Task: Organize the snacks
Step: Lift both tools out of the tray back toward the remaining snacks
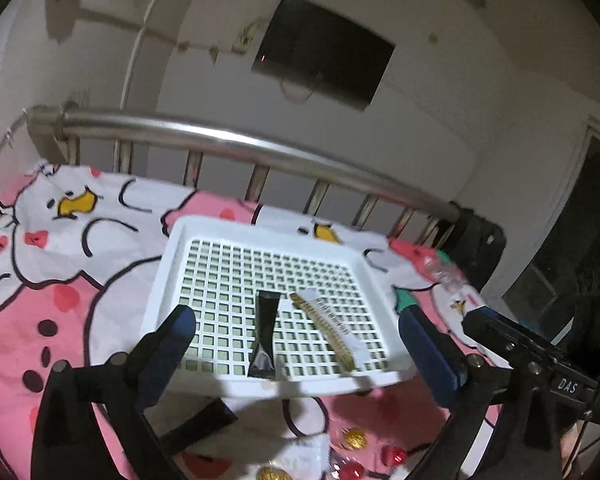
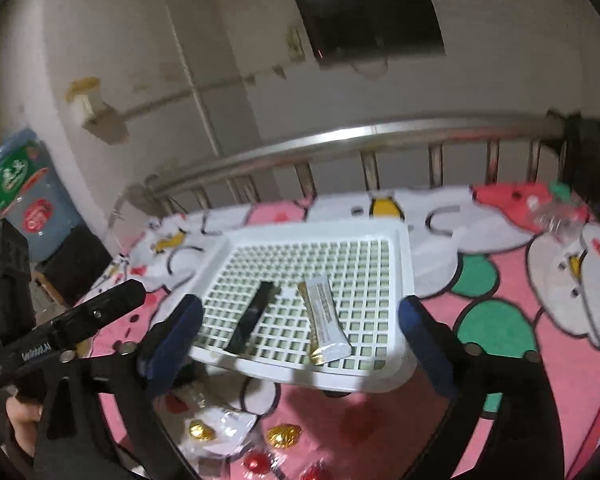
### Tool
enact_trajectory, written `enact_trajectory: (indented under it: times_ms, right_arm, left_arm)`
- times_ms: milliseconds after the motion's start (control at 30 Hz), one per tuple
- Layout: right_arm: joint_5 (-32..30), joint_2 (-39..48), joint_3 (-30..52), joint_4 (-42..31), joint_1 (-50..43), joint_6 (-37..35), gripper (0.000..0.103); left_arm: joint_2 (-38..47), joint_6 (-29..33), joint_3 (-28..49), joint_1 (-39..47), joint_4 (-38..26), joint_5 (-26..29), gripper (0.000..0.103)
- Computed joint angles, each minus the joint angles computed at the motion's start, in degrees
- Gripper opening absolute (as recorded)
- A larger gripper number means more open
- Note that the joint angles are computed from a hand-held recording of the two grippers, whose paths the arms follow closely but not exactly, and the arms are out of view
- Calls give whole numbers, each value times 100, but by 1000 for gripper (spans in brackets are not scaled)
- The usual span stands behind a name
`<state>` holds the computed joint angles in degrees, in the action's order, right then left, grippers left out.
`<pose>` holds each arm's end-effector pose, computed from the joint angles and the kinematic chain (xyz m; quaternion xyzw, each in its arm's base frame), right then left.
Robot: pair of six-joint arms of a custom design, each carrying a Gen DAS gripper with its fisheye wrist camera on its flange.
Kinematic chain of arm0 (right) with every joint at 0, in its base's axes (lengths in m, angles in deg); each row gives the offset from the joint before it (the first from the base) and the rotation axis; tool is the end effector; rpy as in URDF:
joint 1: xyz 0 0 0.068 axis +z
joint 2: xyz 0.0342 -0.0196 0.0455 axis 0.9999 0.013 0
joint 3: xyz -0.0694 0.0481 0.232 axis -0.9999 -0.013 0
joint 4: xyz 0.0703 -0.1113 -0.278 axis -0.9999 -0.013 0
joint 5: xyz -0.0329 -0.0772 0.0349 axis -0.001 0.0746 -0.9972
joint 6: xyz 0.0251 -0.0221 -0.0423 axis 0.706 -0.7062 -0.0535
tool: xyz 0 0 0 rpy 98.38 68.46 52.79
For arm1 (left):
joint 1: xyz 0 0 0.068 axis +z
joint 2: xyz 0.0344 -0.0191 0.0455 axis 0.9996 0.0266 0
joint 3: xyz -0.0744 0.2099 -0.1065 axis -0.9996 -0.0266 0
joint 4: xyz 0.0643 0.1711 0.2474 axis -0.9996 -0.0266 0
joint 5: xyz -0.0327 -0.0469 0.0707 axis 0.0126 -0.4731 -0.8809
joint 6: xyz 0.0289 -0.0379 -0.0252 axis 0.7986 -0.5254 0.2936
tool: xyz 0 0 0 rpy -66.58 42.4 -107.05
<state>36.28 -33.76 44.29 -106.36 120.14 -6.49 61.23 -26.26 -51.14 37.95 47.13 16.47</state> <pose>0.2013 0.1263 0.2726 -0.1772 0.8575 0.2308 0.4243 0.1431 -0.1416 0.2483 -0.1202 0.8552 -0.1480 0.4819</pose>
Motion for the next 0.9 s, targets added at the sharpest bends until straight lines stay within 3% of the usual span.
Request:
enact_trajectory:
  times_ms: [200, 367, 567, 900]
  right_arm:
    - [435, -1585, -497, -352, 491, 84, 103]
    - [680, -2617, -859, -672, 786, 178, 103]
    - [1000, -3248, -1089, -1327, 1031, 206, 103]
    - [470, -3568, -1464, -2022, 374, 392, 103]
  left_arm:
    - [-346, -806, 239, -1633, -1153, -1776, 103]
    - [-327, -1989, 384, -2755, -2245, -2654, 103]
    - [63, -3095, 365, -3490, -3003, -2687, 103]
    - [461, -3438, 86, -3711, -2733, -1955, 103]
